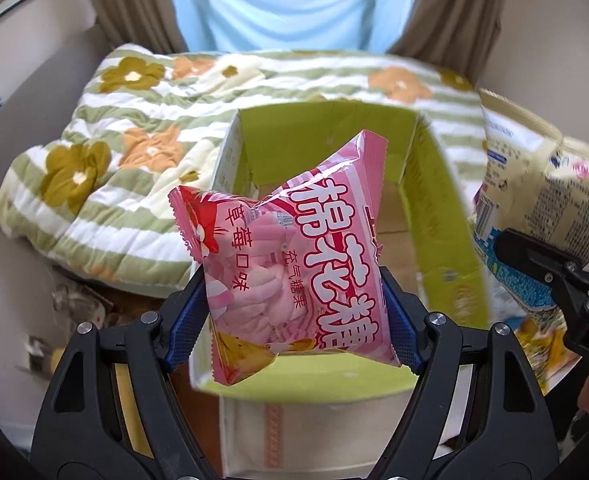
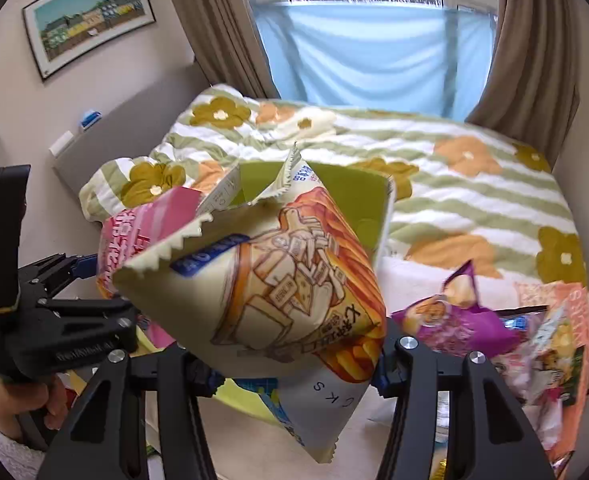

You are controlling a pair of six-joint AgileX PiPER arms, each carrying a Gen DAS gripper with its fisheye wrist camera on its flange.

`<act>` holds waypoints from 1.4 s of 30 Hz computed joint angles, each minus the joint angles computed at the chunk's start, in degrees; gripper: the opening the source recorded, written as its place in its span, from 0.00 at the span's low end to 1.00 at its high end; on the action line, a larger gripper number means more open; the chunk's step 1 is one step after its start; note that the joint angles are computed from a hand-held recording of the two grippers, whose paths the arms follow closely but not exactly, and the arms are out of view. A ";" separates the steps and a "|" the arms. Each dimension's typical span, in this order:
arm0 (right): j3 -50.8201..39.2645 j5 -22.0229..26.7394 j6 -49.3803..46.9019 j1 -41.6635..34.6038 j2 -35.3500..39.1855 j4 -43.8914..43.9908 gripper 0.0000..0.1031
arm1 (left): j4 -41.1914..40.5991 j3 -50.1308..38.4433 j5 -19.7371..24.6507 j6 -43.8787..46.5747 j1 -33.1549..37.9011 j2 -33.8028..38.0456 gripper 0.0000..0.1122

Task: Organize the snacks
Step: 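Carry both bags over the cardboard box and open both tools to drop them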

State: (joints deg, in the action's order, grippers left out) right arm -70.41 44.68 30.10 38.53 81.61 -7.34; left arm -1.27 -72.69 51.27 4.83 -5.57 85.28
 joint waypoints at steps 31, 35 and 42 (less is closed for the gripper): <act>-9.10 6.29 6.22 0.43 15.19 0.02 0.49 | -4.53 8.66 -3.08 12.03 6.74 1.00 0.86; -8.31 4.96 5.90 0.68 15.36 -1.61 0.50 | -4.55 10.74 -3.99 9.78 7.00 -0.62 0.86; -4.59 -1.00 4.72 0.24 13.78 -0.18 0.98 | -5.83 13.07 -4.00 9.18 8.38 -2.54 0.86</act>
